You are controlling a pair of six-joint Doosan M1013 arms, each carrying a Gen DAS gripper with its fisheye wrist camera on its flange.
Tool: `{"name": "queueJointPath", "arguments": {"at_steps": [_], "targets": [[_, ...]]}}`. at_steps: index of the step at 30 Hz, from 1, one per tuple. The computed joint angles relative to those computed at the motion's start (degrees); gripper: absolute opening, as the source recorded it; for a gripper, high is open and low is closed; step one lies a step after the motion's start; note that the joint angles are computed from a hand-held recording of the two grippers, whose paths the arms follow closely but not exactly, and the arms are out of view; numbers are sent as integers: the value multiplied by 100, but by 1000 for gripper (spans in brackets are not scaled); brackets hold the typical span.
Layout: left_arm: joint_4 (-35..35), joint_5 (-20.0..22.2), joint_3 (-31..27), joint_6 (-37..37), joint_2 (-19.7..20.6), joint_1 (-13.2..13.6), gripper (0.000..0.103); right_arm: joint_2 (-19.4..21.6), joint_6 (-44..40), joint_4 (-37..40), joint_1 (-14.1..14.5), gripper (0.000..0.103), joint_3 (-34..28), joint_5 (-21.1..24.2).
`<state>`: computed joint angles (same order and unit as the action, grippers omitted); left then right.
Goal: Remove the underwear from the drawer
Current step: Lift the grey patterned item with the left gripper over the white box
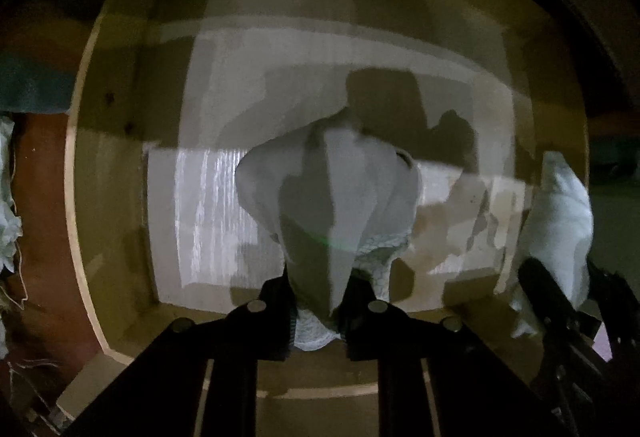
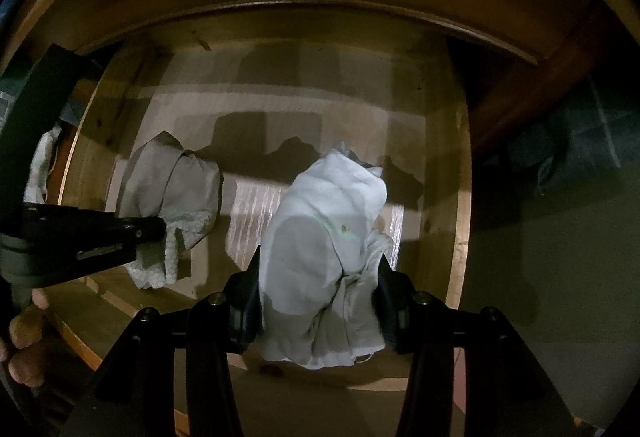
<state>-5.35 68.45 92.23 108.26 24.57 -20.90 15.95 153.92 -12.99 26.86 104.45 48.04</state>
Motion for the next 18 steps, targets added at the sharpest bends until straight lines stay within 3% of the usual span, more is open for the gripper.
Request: {"name": "queueJointPath", "arguments": {"at_steps": [18], "targets": [[-467,-50,80,676,-525,285,16,-23,120,-75,29,45,17,-84]]}}
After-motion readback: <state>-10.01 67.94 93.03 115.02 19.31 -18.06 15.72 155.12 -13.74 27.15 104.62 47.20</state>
